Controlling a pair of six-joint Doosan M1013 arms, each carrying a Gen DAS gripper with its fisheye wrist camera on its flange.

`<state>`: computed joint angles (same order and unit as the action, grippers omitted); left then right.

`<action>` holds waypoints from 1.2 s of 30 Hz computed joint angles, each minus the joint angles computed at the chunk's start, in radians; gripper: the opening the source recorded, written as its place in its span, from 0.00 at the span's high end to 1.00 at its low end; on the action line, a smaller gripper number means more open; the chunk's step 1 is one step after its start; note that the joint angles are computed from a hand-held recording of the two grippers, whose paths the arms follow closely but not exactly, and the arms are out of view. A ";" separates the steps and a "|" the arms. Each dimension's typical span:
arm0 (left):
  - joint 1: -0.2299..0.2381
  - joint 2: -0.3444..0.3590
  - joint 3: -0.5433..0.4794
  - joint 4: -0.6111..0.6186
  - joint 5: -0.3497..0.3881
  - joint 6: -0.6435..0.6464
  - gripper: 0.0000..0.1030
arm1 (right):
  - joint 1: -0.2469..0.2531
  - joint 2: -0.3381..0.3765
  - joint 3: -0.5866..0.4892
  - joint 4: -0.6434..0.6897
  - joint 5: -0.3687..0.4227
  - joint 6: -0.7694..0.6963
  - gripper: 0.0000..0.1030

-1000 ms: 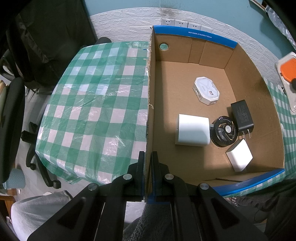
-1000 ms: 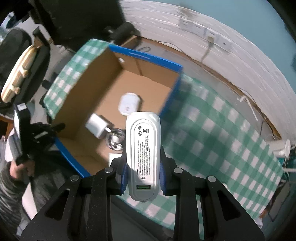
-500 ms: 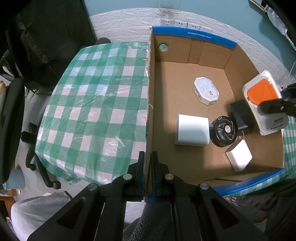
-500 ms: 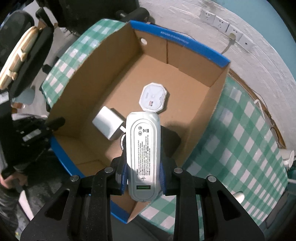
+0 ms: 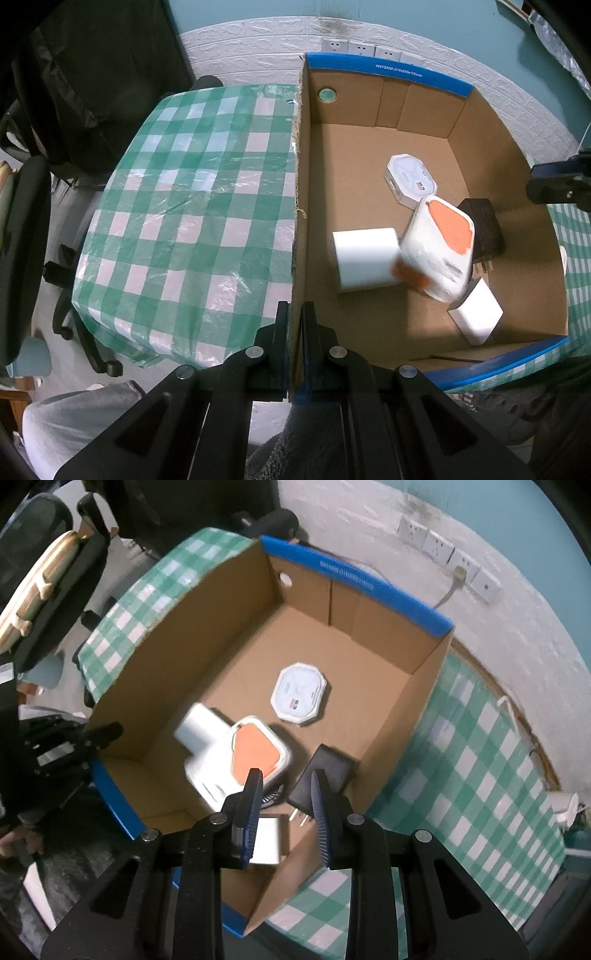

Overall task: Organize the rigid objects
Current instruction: 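Lower the power bank beside the black charger and open the right gripper, then move the right gripper to the white KINYO oval device and grasp it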

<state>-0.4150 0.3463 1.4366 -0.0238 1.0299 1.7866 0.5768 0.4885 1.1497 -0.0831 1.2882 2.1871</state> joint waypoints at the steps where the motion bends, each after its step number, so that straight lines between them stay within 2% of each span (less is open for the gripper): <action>1: 0.000 0.000 0.000 0.000 0.001 0.000 0.95 | 0.004 0.001 -0.005 -0.011 0.007 -0.003 0.75; 8: 0.000 -0.001 0.000 0.000 0.002 0.000 0.96 | 0.020 -0.009 -0.008 -0.054 0.019 0.005 0.74; 11: 0.000 -0.001 0.000 -0.001 0.002 -0.001 0.95 | 0.024 -0.018 0.000 -0.072 0.033 0.021 0.70; 17: -0.001 -0.003 0.001 -0.001 0.003 0.000 0.96 | 0.022 -0.059 0.049 -0.091 0.023 0.070 0.69; 20: 0.000 -0.003 0.000 -0.001 0.003 0.000 0.96 | 0.019 -0.086 0.086 -0.104 0.021 0.102 0.65; 28: 0.000 -0.004 0.001 -0.002 0.003 0.001 0.95 | -0.020 -0.197 0.257 -0.088 -0.021 0.231 0.58; 36: 0.000 -0.004 0.001 -0.001 0.004 0.001 0.95 | -0.099 -0.312 0.455 -0.039 -0.043 0.424 0.55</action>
<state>-0.4149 0.3424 1.4376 -0.0252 1.0337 1.7872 0.4777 0.1765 1.6049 -0.1225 1.2456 2.6108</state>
